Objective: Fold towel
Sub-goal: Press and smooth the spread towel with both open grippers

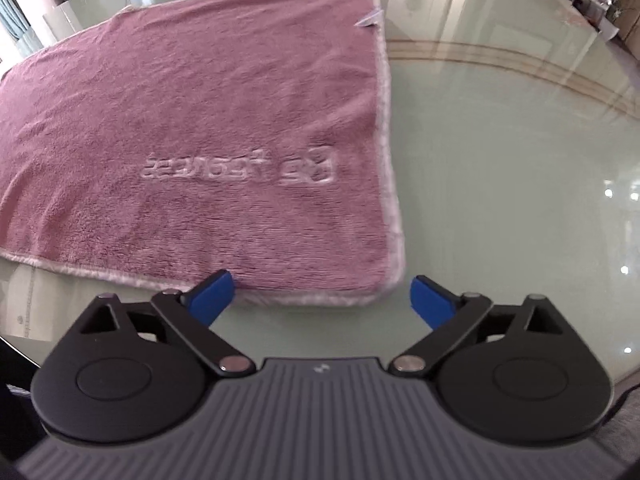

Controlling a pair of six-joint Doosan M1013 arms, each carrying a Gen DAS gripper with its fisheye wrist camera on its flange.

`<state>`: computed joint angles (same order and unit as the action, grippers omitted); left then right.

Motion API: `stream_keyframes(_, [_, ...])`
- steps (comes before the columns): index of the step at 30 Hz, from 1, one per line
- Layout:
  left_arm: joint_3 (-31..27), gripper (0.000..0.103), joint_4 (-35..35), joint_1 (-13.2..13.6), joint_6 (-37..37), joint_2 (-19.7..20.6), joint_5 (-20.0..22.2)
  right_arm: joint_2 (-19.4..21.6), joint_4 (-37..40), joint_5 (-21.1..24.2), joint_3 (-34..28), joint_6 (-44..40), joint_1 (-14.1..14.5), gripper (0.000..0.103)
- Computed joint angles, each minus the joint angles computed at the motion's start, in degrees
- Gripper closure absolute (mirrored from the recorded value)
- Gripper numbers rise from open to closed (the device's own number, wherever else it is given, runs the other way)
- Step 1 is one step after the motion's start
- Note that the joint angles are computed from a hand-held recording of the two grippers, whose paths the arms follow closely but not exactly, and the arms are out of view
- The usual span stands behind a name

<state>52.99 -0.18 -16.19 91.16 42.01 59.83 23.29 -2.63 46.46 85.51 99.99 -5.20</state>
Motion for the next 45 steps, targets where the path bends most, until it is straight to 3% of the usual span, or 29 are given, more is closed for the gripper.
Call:
stream_keyframes(1, [-0.3,0.013,0.0,0.0,-0.4,0.1,0.3,-0.6,3.3,-2.1,0.3,-2.3,-0.3,0.023])
stream_keyframes(3, [-1.1,0.014,-1.1,-0.3,-1.0,0.2,0.6,-0.7,10.4,-3.8,-0.1,-11.4,-0.3,0.025])
stream_keyframes(7, [-1.9,0.013,-7.5,-1.7,4.0,0.3,-0.2,1.7,18.4,-2.5,-3.8,-28.9,1.7,0.024])
stream_keyframes(10, [-1.4,0.013,-9.2,-3.0,8.0,0.3,-0.9,3.9,19.9,-1.3,-6.5,-36.5,3.3,0.024])
stream_keyframes(13, [0.0,0.008,-6.6,-4.3,10.3,0.3,-0.8,6.6,17.9,3.1,-9.4,-37.4,3.9,0.022])
stream_keyframes(15, [3.1,0.005,-7.4,-4.0,14.3,-0.9,-4.4,6.8,14.6,2.9,-9.1,-36.6,4.1,0.006])
stream_keyframes(16, [3.6,0.002,-7.9,-3.8,15.1,-1.1,-4.9,6.6,14.4,2.4,-8.4,-36.6,3.8,0.004])
stream_keyframes(20, [5.5,0.000,-9.8,-2.1,19.2,-2.0,-6.2,5.5,15.4,1.7,-6.5,-35.8,1.9,0.002])
stream_keyframes(25, [5.6,0.002,-9.5,-1.3,18.4,-2.3,-6.0,5.3,14.2,3.4,-6.7,-33.2,0.6,0.006])
stream_keyframes(29, [4.1,0.007,-8.6,-1.5,14.2,-2.1,-5.3,4.0,22.9,-0.9,-5.6,-33.8,-0.7,0.008])
stream_keyframes(32, [2.4,0.006,-8.9,-1.7,12.0,-1.4,-6.9,4.1,20.9,-6.1,-6.0,-29.9,0.3,0.008])
stream_keyframes(34, [0.4,0.006,-7.0,-2.2,8.7,-0.3,-7.5,5.4,14.2,-9.4,-7.7,-23.0,1.8,0.007])
stream_keyframes(38, [-7.0,0.006,-2.8,-2.9,0.9,3.9,-6.5,9.0,-1.2,-10.6,-12.9,-6.6,3.7,0.007])
stream_keyframes(42, [-16.5,0.006,5.5,-3.8,-8.6,9.1,-5.4,14.6,-11.9,-6.1,-21.3,8.3,4.2,0.007])
stream_keyframes(45, [-28.7,0.006,6.8,-3.7,-11.8,15.5,1.0,18.6,-11.2,-2.9,-28.0,12.3,3.4,0.007])
